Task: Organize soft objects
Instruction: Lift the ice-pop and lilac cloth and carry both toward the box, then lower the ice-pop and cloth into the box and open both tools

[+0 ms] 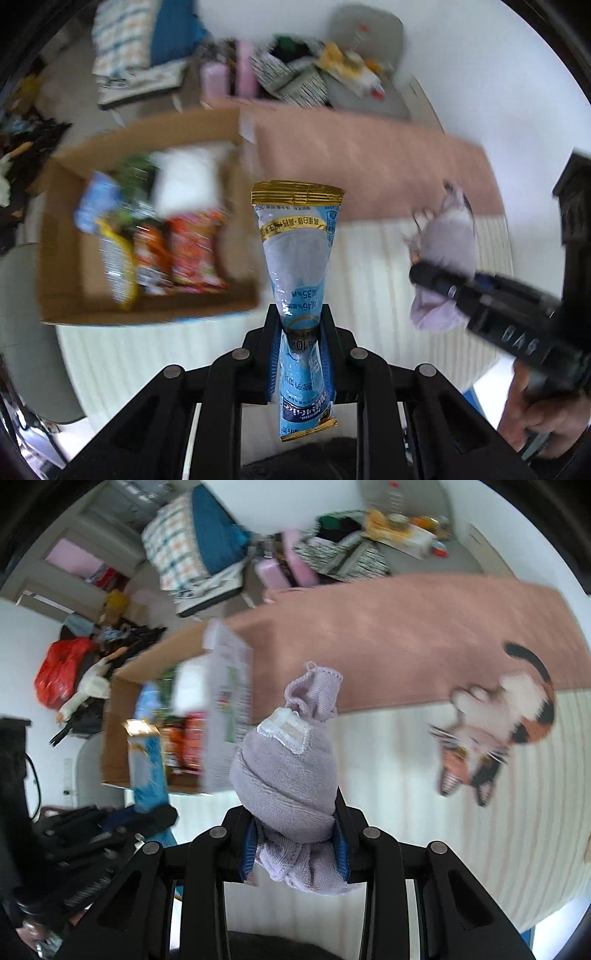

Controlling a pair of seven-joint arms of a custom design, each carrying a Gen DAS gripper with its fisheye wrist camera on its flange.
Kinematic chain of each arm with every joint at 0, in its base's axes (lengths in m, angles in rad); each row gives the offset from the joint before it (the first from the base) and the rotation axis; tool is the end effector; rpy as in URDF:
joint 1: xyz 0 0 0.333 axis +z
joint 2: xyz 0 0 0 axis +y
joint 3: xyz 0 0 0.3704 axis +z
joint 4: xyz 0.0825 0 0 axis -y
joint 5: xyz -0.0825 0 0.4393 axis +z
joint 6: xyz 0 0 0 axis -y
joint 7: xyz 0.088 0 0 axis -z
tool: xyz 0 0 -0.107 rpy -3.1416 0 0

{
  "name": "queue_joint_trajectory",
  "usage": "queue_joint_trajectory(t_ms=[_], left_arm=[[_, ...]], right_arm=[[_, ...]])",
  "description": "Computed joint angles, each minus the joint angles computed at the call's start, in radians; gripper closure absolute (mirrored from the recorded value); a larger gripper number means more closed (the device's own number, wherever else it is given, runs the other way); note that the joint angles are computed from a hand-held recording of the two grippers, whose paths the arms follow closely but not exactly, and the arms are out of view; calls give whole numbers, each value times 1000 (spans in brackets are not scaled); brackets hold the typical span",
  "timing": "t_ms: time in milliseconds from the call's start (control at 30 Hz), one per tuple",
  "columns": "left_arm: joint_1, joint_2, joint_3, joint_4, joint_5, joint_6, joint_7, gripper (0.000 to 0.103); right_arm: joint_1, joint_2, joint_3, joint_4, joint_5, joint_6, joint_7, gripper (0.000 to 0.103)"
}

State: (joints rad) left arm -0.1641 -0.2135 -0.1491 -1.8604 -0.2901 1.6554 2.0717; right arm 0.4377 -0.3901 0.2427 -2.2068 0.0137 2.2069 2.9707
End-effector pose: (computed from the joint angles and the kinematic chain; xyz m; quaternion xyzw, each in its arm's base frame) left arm 0.4991 -0.2003 0.6569 0.3787 -0.9165 0.1012 0.0793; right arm 0.3835 0.3320 0.6081 -0.4025 0.8949 0.0084 0.1925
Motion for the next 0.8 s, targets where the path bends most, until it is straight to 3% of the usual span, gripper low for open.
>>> queue_joint_trajectory(t_ms=[133,333,667,800], left_arm=[[45,101,22,113,69,55,-15,87],[102,290,29,262,182,63,-78,87],[112,563,23,445,349,-43,-118,86],[107,653,27,508,375,-109,-144,83]], right_arm=[[2,169,-1,163,-33,31,-51,68],[39,437,-39,424,-37,-52,-128,68],[74,665,-101,608,-3,-207,-138,67],[75,729,-106,657,33,-265,-158,61]])
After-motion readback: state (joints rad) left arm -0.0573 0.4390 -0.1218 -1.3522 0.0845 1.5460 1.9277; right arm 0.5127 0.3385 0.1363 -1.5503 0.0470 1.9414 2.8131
